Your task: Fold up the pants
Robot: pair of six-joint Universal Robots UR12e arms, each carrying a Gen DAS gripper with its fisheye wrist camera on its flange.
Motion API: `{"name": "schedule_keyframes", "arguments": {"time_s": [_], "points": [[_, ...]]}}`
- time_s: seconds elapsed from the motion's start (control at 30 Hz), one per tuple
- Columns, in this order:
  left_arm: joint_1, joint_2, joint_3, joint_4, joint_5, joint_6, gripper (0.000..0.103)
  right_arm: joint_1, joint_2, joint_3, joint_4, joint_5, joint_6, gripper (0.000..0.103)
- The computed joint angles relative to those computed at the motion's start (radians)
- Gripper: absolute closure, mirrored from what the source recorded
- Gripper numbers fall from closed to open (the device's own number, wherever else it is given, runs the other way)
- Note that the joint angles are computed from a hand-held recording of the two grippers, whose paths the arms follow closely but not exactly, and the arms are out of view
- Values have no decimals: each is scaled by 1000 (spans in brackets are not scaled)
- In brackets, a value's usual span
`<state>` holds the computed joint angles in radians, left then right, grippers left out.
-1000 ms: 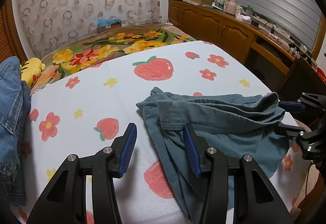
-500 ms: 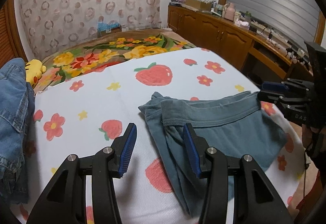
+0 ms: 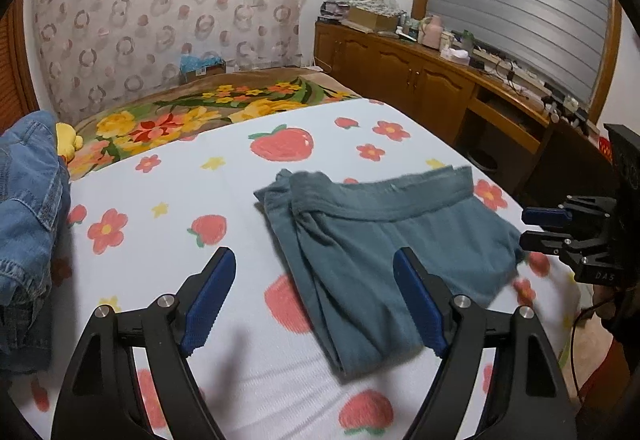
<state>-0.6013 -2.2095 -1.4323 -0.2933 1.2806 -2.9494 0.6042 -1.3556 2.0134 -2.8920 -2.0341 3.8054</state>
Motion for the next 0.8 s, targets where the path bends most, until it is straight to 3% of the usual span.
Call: {"name": "schedule_keyframes", "arguments": {"time_s": [0.27,0.33,0.47,0.6,0.7,0.8], "points": [[-3,37,-69,-11,-2,67,21,8,-3,11,2,22,14,63],[-3,40,-76,-22,-9,82,25,6,-4,12,10,26,17,63],[-5,38,-71,-70,-7,110,38,3,0,5,11,30,-12,92],[-8,32,-62,-100,2,114,51,19,-3,8,-6,-20,-21,98],[-7,32,-62,-111,1,117,51,30,-13,19,-16,-70,-2,99],[-6,34,-65,-110,1,116,51,33,-11,16,30,-61,10,99]]}}
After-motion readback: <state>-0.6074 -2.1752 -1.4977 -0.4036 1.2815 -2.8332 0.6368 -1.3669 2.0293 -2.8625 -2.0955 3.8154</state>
